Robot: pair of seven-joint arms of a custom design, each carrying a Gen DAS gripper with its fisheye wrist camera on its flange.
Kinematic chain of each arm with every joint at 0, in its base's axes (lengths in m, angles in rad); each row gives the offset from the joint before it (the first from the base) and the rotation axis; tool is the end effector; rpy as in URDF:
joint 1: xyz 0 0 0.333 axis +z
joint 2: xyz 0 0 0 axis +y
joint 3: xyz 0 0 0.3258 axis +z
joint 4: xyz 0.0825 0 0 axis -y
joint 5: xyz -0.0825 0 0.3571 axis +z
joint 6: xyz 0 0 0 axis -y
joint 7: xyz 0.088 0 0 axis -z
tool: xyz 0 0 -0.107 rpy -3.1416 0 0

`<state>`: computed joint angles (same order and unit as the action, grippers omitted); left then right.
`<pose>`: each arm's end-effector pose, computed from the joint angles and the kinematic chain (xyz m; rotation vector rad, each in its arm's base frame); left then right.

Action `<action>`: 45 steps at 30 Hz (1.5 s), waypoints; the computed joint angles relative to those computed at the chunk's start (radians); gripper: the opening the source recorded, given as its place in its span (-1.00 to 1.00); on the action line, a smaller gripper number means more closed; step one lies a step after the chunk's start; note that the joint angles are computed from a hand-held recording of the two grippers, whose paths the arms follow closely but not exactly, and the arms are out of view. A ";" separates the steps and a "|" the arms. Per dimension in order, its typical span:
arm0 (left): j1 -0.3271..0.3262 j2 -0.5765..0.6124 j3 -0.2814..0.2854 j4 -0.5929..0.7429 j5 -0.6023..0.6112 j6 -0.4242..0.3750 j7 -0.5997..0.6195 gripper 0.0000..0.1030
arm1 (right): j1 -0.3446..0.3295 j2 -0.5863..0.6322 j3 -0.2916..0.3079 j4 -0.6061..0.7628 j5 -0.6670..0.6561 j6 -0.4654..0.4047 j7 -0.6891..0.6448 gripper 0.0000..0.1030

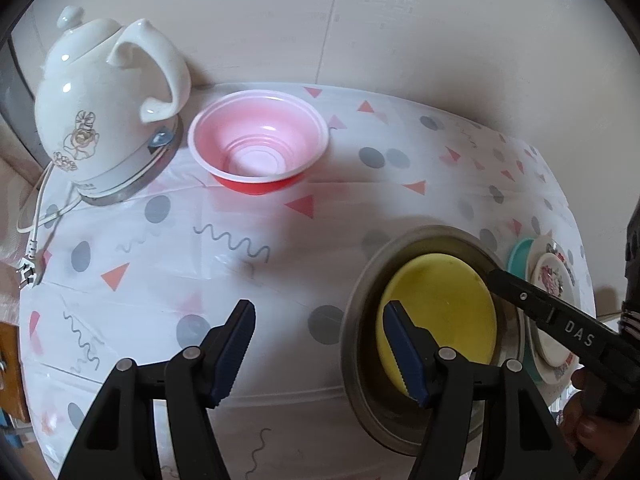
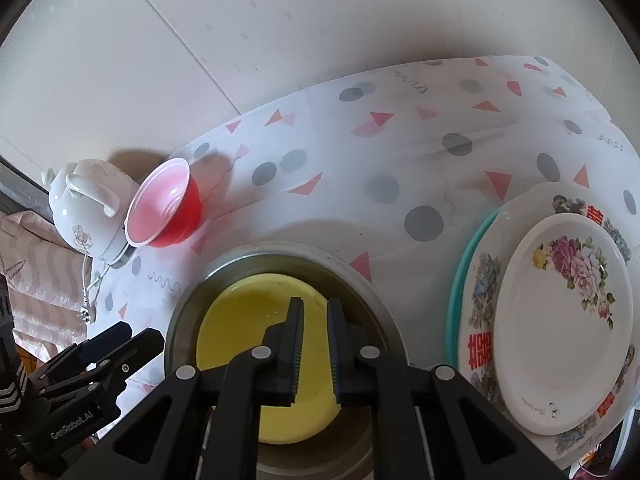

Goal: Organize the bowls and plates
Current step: 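Withdraw both grippers and move them to the pink-and-red bowl rim, then close both grippers on the rim of the pink-and-red bowl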

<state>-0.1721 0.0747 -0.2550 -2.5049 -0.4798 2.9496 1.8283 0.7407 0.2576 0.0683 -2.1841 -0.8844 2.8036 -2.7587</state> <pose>0.4506 -0.1715 0.3222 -1.8687 2.3460 -0.6071 0.3627 0.4319 0.3279 -1.4936 2.1567 -0.2077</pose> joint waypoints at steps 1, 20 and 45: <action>-0.003 0.003 0.009 0.000 0.024 0.003 -0.026 0.30 | -0.001 0.002 -0.001 0.003 0.000 0.002 -0.002 -0.77; 0.031 0.077 0.102 0.072 0.400 -0.020 -0.433 0.30 | -0.052 0.151 -0.012 0.220 0.246 0.074 -0.433 -0.54; 0.039 0.167 0.159 0.197 0.615 -0.011 -0.720 0.36 | -0.171 0.525 0.143 0.699 0.816 -0.048 -1.178 -0.64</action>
<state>-0.1329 0.2413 -0.0963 -2.3082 0.1351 2.9382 1.1083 0.5694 0.7824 0.2110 -1.4848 -0.0688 2.7556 -3.9365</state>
